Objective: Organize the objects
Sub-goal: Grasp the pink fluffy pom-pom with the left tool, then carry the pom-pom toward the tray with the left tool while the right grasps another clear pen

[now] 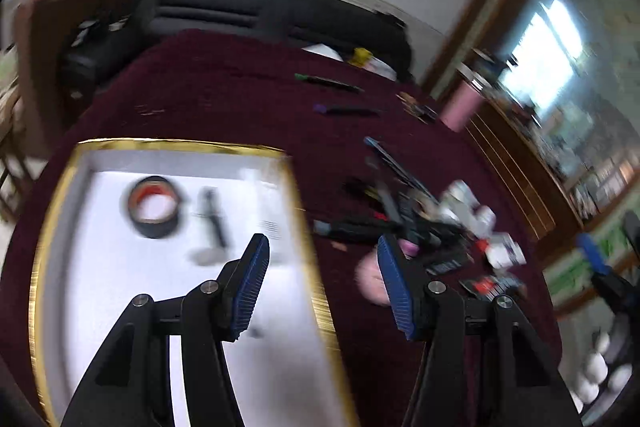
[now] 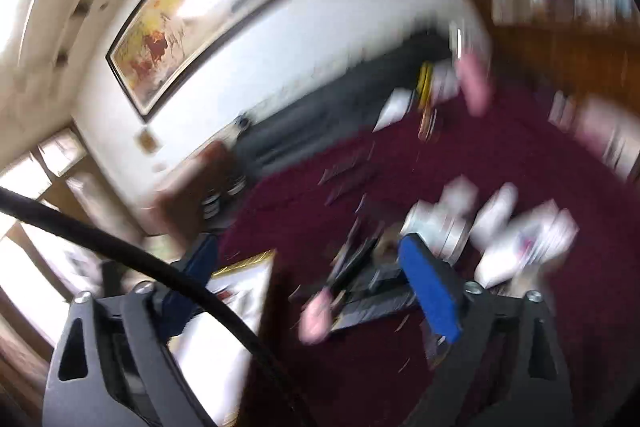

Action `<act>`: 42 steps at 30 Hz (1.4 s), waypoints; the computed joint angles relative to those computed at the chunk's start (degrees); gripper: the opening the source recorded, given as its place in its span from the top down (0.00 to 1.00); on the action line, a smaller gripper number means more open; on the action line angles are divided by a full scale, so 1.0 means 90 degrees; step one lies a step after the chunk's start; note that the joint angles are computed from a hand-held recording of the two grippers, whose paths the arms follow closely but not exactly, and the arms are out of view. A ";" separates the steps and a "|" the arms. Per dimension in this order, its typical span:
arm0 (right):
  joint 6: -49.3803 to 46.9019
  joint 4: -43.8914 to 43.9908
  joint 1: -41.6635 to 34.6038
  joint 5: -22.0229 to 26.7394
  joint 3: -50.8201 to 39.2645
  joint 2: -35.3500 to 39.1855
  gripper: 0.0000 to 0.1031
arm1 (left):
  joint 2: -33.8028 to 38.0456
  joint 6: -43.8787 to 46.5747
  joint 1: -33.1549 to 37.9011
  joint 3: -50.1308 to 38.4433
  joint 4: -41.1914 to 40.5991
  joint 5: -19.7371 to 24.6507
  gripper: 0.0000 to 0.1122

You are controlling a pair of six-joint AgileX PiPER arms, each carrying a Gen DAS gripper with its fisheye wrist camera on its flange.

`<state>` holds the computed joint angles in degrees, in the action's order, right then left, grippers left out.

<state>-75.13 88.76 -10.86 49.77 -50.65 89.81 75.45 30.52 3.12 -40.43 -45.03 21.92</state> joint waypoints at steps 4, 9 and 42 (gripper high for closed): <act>0.0733 -0.0625 -0.0381 0.0514 -0.0439 0.0881 0.08 | 0.0645 -0.2546 -0.1335 -0.0466 0.2284 -0.0275 0.55; 0.0732 -0.0905 -0.0595 0.0641 -0.0519 0.1163 0.09 | 0.1902 -0.5493 -0.2082 -0.1365 0.4649 -0.0007 0.56; 0.3400 -0.3344 0.1289 -0.0021 -0.3767 0.2855 0.28 | 0.0361 -0.0604 -0.1018 0.0096 -0.0009 -0.0396 0.79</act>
<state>-44.53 58.66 0.75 49.58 -84.55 115.50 78.70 25.08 -6.04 -39.56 -45.11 18.35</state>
